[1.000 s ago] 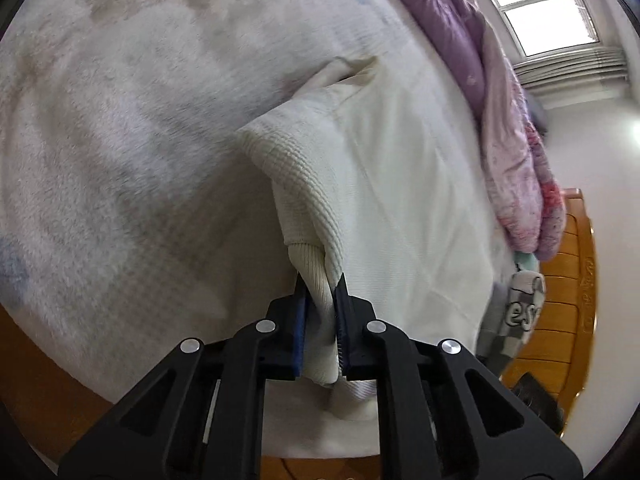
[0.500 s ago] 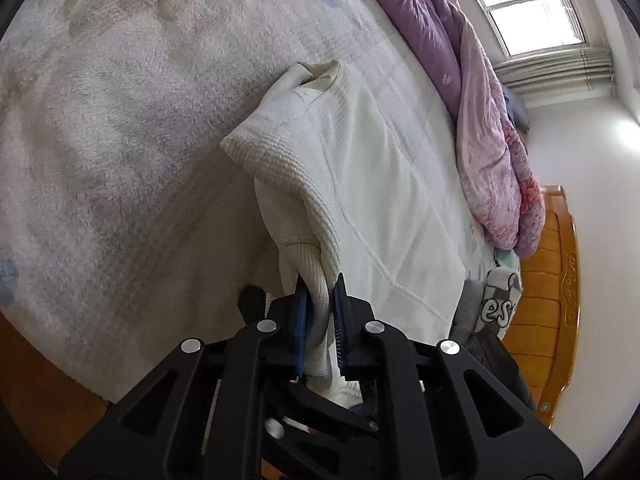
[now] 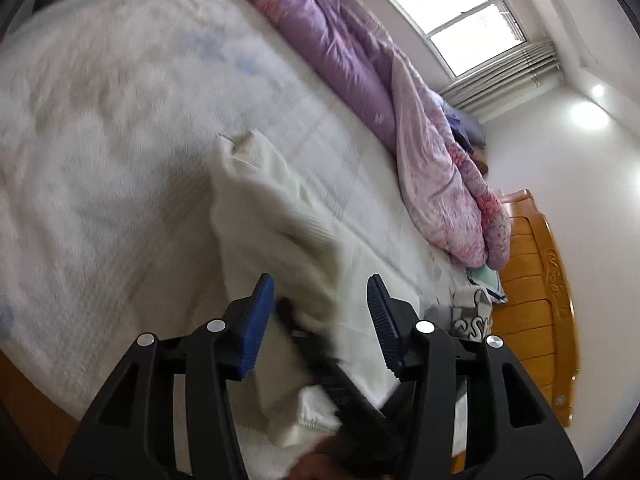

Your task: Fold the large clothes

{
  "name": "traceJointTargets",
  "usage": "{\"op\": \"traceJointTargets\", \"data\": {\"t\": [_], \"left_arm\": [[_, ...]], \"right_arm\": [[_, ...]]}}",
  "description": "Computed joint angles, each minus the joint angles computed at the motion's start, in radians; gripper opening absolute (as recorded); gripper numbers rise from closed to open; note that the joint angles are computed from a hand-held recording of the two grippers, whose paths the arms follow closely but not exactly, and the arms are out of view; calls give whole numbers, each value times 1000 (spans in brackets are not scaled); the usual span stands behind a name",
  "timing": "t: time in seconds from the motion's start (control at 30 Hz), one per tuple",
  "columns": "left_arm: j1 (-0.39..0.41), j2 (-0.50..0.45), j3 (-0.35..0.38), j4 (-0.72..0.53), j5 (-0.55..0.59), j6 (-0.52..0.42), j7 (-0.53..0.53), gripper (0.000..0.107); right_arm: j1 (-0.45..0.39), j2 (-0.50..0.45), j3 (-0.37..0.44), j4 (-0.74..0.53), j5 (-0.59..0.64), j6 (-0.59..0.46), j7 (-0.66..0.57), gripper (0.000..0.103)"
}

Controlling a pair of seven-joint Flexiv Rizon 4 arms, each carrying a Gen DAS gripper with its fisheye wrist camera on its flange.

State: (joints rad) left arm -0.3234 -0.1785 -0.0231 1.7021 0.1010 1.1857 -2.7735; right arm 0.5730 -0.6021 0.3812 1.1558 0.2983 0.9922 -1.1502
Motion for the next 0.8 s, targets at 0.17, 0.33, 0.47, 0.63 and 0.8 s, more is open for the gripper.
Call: {"op": "traceJointTargets", "data": {"t": [0.17,0.33,0.47,0.63,0.8], "left_arm": [[-21,-58,-16,-104,23,-121,8,50],[-38,-166,-62,-172,-64,-159,107,54],[-75,-252,-69,-235,-115,-195,163,60],[-105,-346,-85,-300,-192,-252,226,67],[-133,-382,-79,-313,-226,-242,245,79]], "right_arm": [[-87,98,-12,114,97,177,88,14],[-162,241,-79,343,110,342,253,14],[-118,360,-232,578,-101,360,539,13],[-220,347,-167,623,-71,235,556,19],[-297,345,-115,565,-12,125,425,29]]}}
